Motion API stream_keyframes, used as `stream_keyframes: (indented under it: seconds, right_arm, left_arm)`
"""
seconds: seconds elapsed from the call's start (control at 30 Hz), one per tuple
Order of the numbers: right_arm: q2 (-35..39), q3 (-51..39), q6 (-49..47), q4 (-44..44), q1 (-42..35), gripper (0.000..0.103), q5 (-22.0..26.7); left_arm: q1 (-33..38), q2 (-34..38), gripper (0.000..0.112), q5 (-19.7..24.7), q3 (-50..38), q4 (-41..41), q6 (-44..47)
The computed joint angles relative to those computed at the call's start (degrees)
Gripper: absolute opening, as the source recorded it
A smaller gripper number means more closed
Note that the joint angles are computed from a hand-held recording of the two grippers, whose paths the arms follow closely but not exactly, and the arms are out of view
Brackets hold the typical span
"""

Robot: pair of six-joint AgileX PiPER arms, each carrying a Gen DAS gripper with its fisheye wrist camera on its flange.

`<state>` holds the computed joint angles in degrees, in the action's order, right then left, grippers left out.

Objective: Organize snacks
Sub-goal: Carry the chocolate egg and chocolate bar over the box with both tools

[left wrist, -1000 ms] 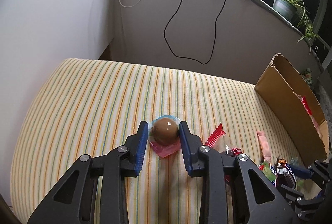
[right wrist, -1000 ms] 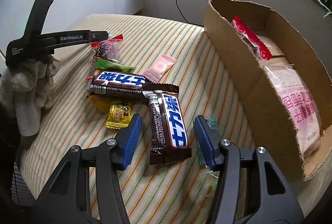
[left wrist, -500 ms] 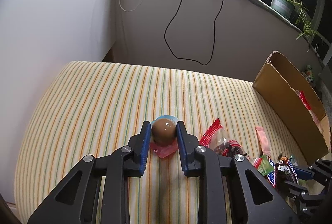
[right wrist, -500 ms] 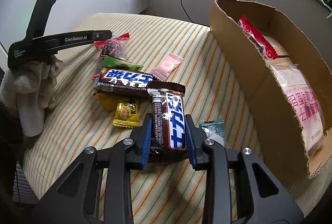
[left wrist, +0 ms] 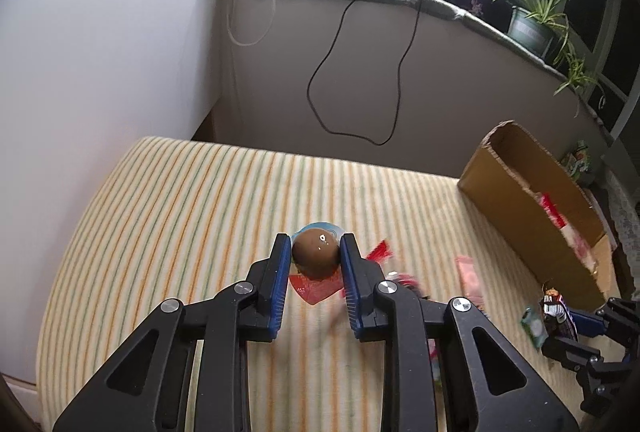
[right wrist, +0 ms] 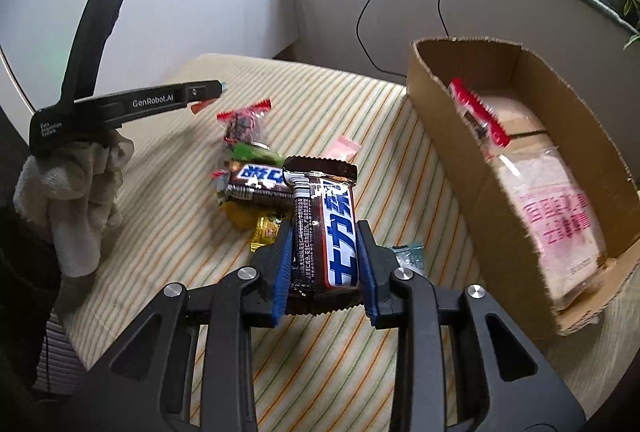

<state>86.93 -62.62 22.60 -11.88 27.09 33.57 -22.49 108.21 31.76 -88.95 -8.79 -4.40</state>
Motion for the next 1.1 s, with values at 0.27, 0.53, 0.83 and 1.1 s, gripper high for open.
stream_keyframes:
  seconds: [0.27, 0.53, 0.83, 1.1]
  right_arm:
    - [-3.92, -0.4, -3.99, 1.91, -3.91, 0.031, 0.76]
    - [-5.95, -0.82, -10.05, 5.38, -10.81, 0.031, 1.06]
    - [-7.2, -0.82, -18.9, 11.28, -19.7, 0.031, 1.34]
    - [-6.36, -1.12, -25.95, 15.98, -27.41, 0.031, 1.62]
  left_arm:
    - [-3.11, 0.18, 0.023, 1.67, -3.65, 0.8, -0.46]
    - [-7.36, 4.09, 0.023, 5.18, -12.27, 1.96, -1.85]
    - [-11.62, 11.27, 0.023, 11.31, -26.07, 3.25, -3.42]
    - [-15.37, 19.34, 0.023, 18.36, -41.2, 4.22, -4.0]
